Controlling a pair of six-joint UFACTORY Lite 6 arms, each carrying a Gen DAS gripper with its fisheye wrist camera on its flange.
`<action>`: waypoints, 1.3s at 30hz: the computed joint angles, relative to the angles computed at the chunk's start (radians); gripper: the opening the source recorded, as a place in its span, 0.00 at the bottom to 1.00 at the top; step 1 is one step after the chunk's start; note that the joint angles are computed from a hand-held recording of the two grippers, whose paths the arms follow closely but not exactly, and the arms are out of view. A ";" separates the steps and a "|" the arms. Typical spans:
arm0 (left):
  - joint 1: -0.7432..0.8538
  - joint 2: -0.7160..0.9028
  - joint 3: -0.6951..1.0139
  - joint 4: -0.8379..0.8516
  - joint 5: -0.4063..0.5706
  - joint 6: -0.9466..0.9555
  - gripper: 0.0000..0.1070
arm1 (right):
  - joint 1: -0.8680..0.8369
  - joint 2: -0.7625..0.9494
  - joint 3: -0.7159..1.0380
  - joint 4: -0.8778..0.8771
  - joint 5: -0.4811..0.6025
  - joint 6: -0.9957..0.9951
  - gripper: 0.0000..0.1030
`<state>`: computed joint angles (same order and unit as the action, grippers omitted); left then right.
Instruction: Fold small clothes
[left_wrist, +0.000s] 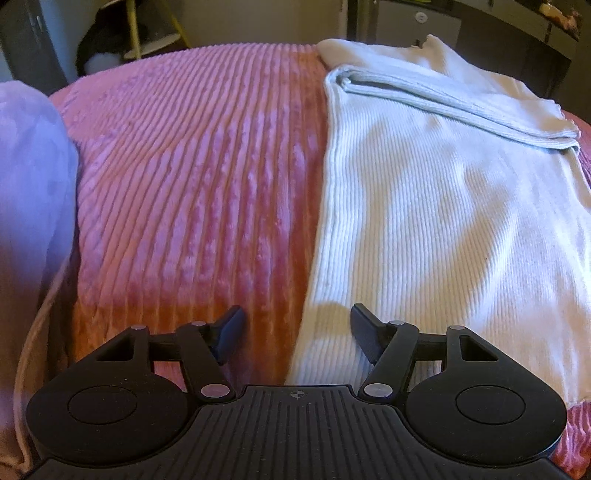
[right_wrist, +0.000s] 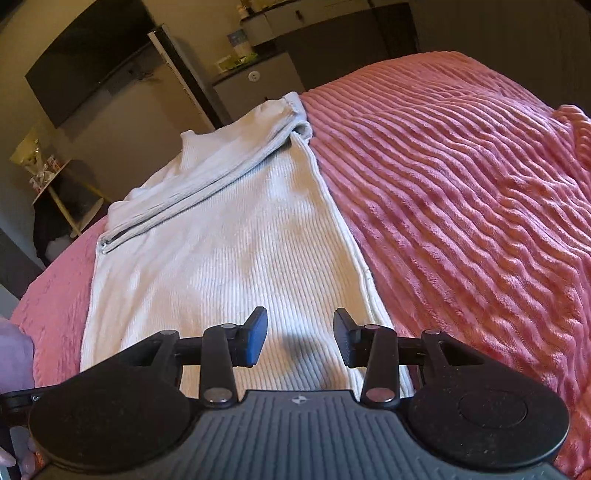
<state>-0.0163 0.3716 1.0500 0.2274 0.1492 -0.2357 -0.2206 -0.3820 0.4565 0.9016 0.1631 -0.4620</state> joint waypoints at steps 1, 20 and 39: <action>0.001 0.005 0.005 -0.017 0.002 0.014 0.63 | -0.004 -0.005 -0.002 0.019 0.006 -0.022 0.38; 0.062 -0.007 0.026 -0.603 0.104 0.566 0.22 | -0.218 0.133 0.130 -0.111 0.229 -0.038 0.37; 0.140 0.020 0.093 -0.820 0.273 0.779 0.36 | -0.277 0.231 0.190 -0.145 0.304 -0.044 0.37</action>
<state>0.1235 0.3914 1.1434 -0.5923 0.4224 0.5430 -0.4980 -0.1510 0.6463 0.7568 0.4669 -0.5058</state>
